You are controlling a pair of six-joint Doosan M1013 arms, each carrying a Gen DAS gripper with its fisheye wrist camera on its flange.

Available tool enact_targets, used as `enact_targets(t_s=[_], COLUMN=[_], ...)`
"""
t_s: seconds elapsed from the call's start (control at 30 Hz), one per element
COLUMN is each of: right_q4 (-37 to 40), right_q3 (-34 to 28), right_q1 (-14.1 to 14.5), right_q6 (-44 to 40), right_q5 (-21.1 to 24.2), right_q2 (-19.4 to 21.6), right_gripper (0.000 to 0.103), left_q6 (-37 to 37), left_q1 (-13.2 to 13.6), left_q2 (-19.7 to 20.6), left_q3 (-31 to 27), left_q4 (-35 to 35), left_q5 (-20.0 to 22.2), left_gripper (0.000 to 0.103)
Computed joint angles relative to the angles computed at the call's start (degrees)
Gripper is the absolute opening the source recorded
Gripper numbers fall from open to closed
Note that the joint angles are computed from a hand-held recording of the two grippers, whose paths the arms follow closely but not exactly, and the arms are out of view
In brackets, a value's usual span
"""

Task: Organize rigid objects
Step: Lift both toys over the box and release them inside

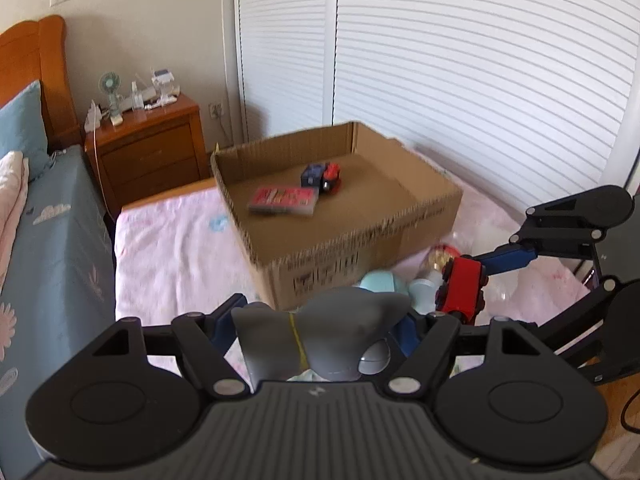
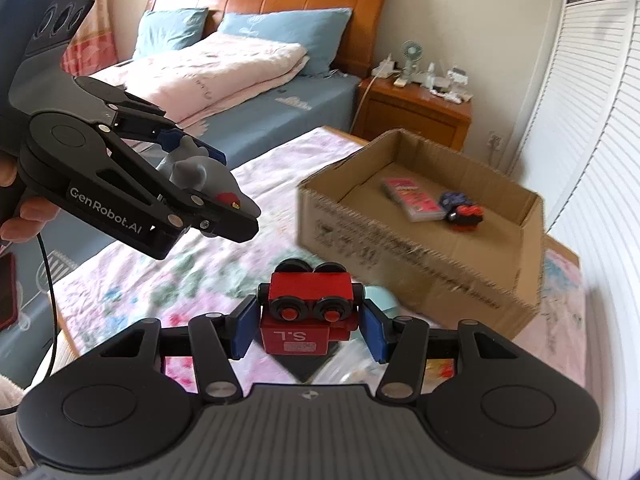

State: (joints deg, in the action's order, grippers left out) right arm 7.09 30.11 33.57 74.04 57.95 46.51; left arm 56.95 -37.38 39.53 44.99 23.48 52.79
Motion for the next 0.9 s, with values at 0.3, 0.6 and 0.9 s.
enact_targets(t_s=[0.3,0.6,0.9], right_q4=[-1.4,-3.6,-4.8], right_q3=[-3.6,-7.7,-11.0], right_q1=[-1.1,-1.9,-1.9], right_q6=[2.0,4.0,5.0], right_q5=[0.5,1.6,3.1], right_q2=[1.6,3.4,4.9], right_gripper=[0.059,0.059,0.059], left_q6=[3.6,5.2,2.8], left_q1=[0.6,2.0,2.3], left_q2=[5.6,15.0,16.5], left_q3=[-10.7,-27.7,-29.4], left_q4=[0.1,-1.4,-0.7], left_q5=[2.6,10.5,11.0], left_gripper=[0.075,0.075,0.099])
